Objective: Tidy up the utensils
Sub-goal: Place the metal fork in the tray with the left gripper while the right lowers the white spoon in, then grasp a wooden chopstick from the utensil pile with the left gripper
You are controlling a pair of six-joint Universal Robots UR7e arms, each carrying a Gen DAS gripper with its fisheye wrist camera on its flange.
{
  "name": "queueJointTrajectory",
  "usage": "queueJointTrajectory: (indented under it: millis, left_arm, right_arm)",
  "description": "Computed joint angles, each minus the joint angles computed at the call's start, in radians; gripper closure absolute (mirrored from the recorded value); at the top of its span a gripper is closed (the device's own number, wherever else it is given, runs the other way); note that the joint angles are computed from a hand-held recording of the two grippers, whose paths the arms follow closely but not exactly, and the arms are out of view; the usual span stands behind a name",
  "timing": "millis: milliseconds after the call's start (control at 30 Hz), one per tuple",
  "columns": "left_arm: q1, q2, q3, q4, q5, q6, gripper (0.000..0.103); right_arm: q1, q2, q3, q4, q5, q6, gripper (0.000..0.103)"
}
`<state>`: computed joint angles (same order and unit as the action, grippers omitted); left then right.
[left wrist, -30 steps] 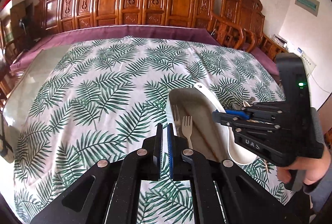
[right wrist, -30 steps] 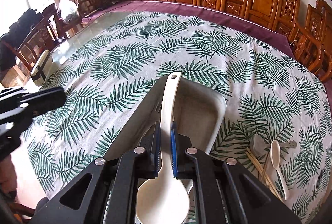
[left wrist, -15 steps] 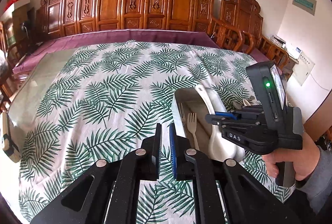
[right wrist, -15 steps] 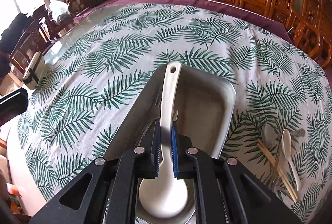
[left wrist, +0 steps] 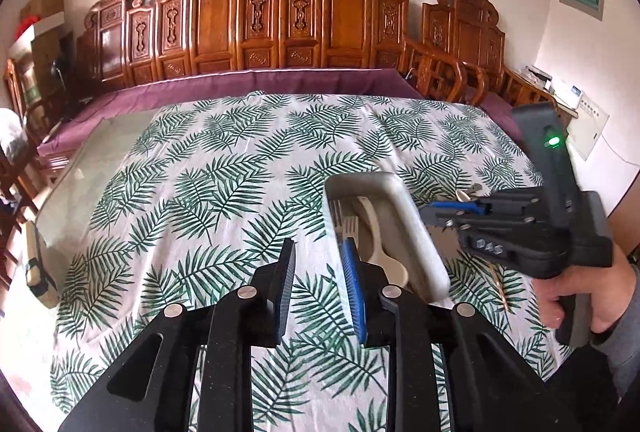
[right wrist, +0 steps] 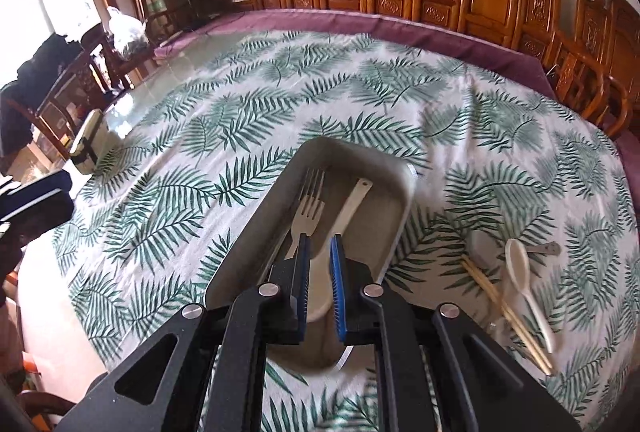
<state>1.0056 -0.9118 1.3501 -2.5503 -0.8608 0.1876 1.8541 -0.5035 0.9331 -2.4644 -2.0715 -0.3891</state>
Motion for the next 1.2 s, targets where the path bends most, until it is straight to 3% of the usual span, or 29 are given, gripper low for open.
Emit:
queueJointTrajectory:
  millis: [200,333,667,1200]
  left_arm:
    - [-0.036,0.01,0.022,-0.003,0.017,-0.025,0.071]
    - [-0.056,0.029,0.027,-0.016,0.003,-0.036,0.053]
    - [-0.069,0.122,-0.007,-0.012,-0.064,-0.057,0.048]
    - [-0.068,0.318,-0.131,0.075,-0.13,-0.081,0.05]
  right_arm:
    - [-0.023,-0.146,0.181,-0.099,0.015,-0.046,0.09]
    - [-0.05,-0.221,0.256,-0.137,0.01,-0.065,0.09]
    - [-0.143,-0.319,0.341,-0.199,-0.031,-0.073,0.088]
    - [-0.239,-0.381,0.488,-0.258,0.026,-0.104,0.085]
